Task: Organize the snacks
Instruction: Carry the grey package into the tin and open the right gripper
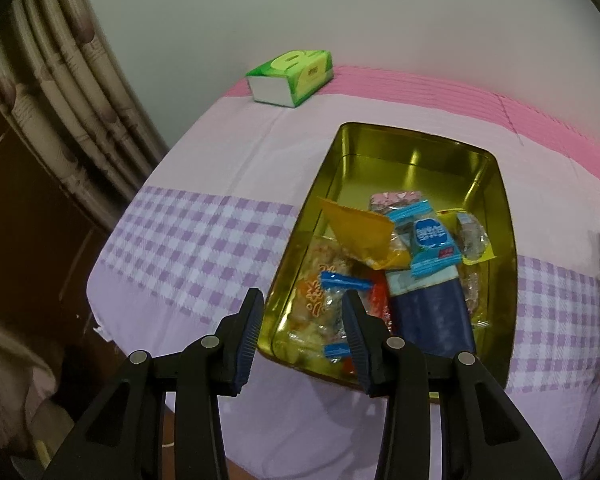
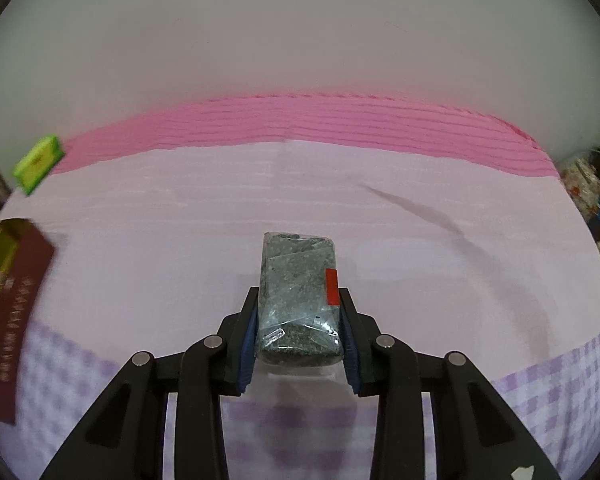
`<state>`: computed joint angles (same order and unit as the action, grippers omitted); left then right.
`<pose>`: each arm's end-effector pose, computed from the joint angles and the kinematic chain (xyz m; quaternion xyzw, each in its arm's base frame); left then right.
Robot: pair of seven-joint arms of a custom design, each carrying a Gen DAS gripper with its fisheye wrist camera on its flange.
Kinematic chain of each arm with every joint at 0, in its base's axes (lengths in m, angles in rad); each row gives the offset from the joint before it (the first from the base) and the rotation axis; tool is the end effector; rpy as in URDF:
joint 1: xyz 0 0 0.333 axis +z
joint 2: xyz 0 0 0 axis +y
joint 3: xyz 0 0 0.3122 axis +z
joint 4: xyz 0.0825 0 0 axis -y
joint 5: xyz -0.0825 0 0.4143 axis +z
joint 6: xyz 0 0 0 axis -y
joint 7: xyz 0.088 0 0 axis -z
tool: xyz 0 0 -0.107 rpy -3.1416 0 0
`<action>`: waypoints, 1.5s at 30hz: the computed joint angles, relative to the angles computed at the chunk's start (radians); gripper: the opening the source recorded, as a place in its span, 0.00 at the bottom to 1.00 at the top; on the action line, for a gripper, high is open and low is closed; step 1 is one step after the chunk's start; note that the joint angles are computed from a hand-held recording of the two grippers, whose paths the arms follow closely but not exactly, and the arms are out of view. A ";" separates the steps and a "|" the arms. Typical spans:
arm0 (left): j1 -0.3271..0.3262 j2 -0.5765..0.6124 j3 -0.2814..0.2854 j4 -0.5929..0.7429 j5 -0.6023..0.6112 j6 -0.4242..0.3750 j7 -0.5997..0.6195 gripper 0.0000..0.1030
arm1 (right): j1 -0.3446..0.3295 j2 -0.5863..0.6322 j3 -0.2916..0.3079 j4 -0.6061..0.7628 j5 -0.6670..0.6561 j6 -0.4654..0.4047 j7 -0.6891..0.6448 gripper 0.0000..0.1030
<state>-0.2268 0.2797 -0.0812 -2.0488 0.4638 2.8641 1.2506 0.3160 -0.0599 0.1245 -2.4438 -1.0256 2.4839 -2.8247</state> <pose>0.6120 -0.2185 0.3353 -0.5337 0.7973 -0.1820 0.2153 0.4554 0.2184 0.3060 -0.4259 0.8445 -0.2838 0.1580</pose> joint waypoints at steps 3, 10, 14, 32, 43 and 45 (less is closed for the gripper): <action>0.012 -0.001 -0.002 -0.003 -0.022 -0.005 0.001 0.41 | 0.015 0.028 0.010 0.050 -0.025 0.037 0.004 0.31; 0.015 -0.019 0.023 -0.019 -0.005 -0.006 -0.050 0.42 | 0.091 0.148 0.007 0.232 -0.064 0.119 -0.061 0.31; 0.031 -0.029 0.029 -0.029 0.006 -0.003 -0.078 0.45 | 0.141 0.228 -0.013 0.341 -0.042 0.166 -0.144 0.32; 0.101 -0.053 0.005 -0.060 -0.075 -0.029 -0.061 0.45 | 0.324 0.526 -0.088 0.709 0.266 0.222 -0.545 0.32; 0.102 -0.066 0.002 -0.073 -0.079 -0.029 -0.045 0.45 | 0.402 0.643 -0.164 0.861 0.386 0.144 -0.669 0.32; 0.103 -0.066 0.000 -0.073 -0.083 -0.032 -0.042 0.45 | 0.411 0.653 -0.172 0.872 0.391 0.140 -0.673 0.32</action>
<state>-0.1237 0.2133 -0.0810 -2.1217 0.3809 2.8320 1.2086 0.7266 0.5931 -0.0478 -1.5721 -0.6345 2.6242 -3.4974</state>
